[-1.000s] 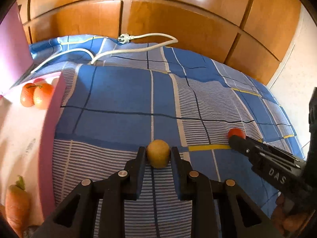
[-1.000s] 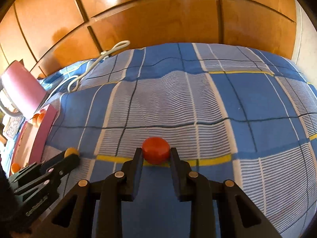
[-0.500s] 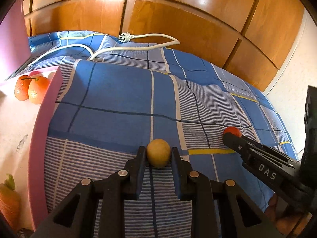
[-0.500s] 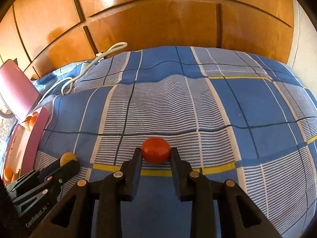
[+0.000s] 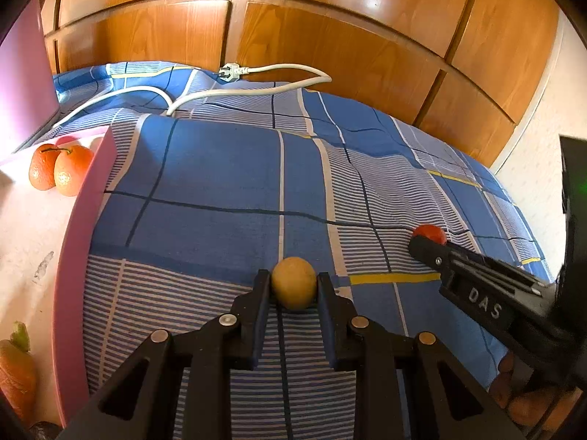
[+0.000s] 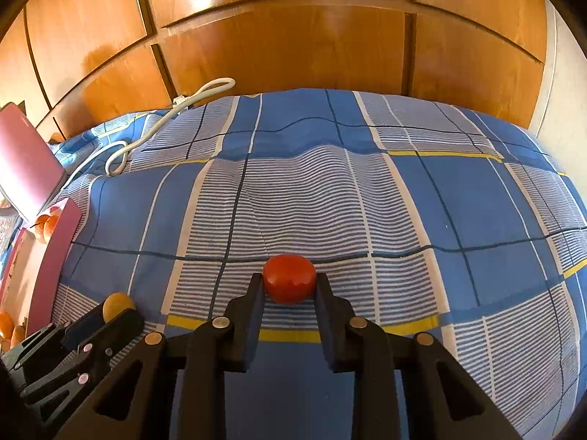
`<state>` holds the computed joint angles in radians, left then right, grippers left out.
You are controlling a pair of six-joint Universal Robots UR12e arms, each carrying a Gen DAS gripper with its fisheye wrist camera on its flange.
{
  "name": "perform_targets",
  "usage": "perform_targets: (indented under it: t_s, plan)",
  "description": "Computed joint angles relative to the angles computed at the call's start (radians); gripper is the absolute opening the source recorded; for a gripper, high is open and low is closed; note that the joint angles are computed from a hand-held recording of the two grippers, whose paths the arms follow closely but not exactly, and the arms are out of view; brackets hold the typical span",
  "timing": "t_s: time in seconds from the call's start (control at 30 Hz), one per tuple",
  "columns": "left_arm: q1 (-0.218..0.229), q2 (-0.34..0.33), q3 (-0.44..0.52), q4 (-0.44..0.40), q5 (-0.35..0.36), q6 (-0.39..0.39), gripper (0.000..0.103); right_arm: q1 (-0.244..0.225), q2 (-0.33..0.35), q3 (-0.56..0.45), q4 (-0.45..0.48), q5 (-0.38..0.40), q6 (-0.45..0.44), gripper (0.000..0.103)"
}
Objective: Organize fruits
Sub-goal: 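Lift both held fruits off the bedspread and carry them toward the tray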
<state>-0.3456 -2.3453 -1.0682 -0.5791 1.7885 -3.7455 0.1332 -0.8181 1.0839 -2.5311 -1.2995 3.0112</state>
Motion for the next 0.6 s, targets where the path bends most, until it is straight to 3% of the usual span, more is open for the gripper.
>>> perform_targets:
  t_s: [0.1, 0.27, 0.6]
  plan:
    - [0.007, 0.006, -0.013, 0.017, -0.028, -0.015, 0.026, -0.004, -0.018, 0.027, 0.001, 0.017, -0.012, 0.027]
    - [-0.002, 0.005, 0.005, -0.032, -0.002, 0.008, 0.025, -0.009, -0.056, 0.089, -0.004, 0.041, -0.030, 0.027]
    - [-0.022, 0.055, -0.059, -0.048, 0.001, 0.014, 0.024, -0.017, -0.115, 0.189, -0.042, 0.057, -0.010, 0.027]
